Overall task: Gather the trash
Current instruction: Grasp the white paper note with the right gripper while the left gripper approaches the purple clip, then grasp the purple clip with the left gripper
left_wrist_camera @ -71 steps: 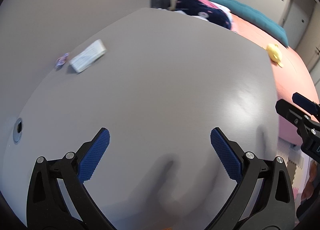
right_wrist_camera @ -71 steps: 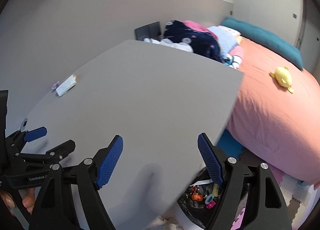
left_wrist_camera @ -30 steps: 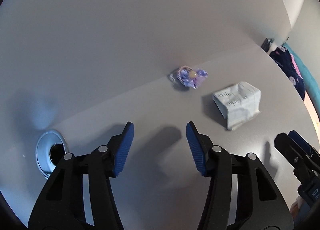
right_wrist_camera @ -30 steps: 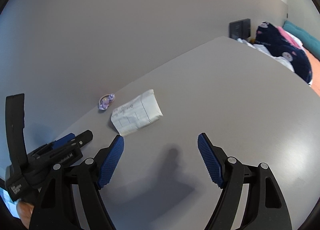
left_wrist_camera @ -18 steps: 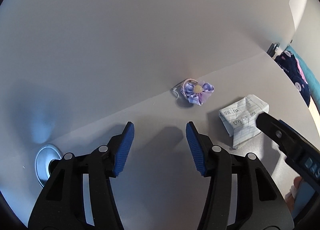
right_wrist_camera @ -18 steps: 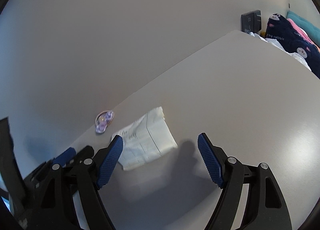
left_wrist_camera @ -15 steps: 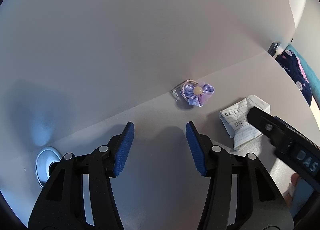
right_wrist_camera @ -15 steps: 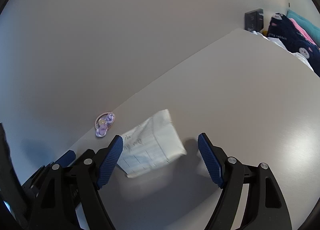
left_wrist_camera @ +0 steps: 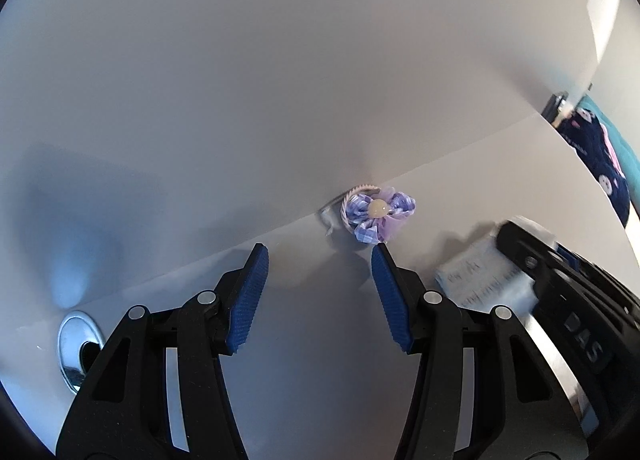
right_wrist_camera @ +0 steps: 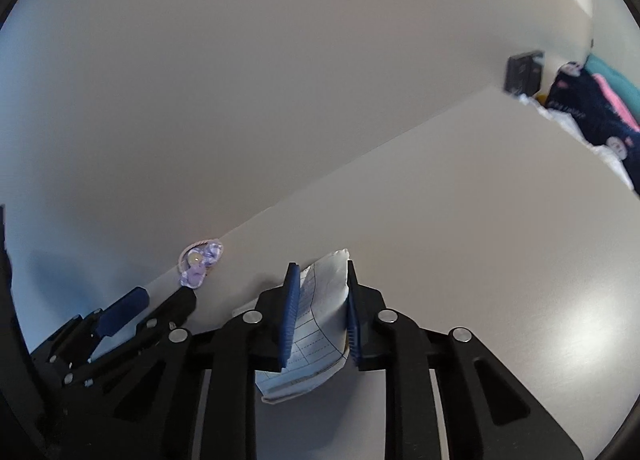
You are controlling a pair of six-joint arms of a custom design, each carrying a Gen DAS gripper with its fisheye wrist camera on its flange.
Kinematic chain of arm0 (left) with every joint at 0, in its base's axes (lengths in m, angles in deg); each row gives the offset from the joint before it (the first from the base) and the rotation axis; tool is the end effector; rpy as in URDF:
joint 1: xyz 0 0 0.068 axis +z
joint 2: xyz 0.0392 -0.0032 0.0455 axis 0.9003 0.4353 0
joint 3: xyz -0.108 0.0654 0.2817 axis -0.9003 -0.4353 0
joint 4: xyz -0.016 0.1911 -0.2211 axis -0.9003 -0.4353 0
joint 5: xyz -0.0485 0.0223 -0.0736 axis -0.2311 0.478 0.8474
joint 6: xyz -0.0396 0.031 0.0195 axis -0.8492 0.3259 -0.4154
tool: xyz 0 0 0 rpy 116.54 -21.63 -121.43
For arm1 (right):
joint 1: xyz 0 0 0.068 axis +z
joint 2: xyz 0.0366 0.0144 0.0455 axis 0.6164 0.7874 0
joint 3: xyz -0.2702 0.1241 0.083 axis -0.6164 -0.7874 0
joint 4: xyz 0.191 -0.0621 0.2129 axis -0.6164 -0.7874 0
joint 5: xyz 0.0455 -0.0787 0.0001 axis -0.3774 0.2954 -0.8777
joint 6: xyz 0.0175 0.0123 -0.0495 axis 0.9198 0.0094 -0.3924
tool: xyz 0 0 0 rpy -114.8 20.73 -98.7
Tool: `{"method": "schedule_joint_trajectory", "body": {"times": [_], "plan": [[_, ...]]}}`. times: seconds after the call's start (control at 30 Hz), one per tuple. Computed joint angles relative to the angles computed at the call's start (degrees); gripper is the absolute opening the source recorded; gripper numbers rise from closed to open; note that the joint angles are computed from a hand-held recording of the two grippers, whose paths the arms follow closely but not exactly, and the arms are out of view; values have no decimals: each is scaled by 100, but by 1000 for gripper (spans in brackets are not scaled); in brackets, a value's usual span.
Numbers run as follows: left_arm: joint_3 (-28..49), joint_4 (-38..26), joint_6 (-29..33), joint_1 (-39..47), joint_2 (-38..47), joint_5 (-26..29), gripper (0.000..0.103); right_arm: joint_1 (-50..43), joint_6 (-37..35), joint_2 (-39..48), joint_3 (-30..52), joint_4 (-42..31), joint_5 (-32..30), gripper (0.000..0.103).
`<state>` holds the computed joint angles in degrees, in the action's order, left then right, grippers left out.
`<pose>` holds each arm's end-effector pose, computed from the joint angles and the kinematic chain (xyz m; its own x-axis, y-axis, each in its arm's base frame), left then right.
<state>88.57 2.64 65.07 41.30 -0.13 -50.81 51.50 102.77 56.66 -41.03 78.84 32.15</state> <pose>0.1783 -0.0671 0.1202 -0.8147 -0.0590 -0.5769 -0.0406 0.9982 -0.0447 0.1845 0.0459 0.1046 -0.7638 0.1345 -0.6312 -0.0311 0.9692 0.2441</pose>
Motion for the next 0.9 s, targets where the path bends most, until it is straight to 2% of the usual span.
{"method": "schedule_joint_trajectory", "body": {"times": [0.17, 0.3, 0.47, 0.53, 0.6, 0.67, 0.7, 0.87, 0.9], "plan": [[463, 102, -690, -281, 706, -295, 53, -802, -454, -103, -12, -52, -546, 20], [559, 83, -912, -166, 705, 36, 53, -1226, -722, -60, 13, -85, -863, 20], [718, -17, -970, -145, 798, 80, 53, -1448, -808, -192, -21, -164, -1007, 20], [861, -88, -1059, -184, 945, 35, 62, -1627, -922, -16, 17, -44, -1130, 20], [956, -131, -1219, -220, 1023, -34, 78, -1725, -979, -9, 15, -36, -1204, 20], [947, -50, -1340, -212, 984, 28, 87, -1786, -987, -94, 6, -118, -1222, 20], [956, -27, -1374, -225, 988, 8, 88, -1630, -896, -431, -99, -297, -1146, 20], [1114, -30, -1365, -414, 1219, -317, 87, -1471, -697, -988, -226, -668, -1070, 20], [917, -106, -1371, -375, 981, -367, 82, -1520, -715, -1003, -240, -680, -1122, 20]]}}
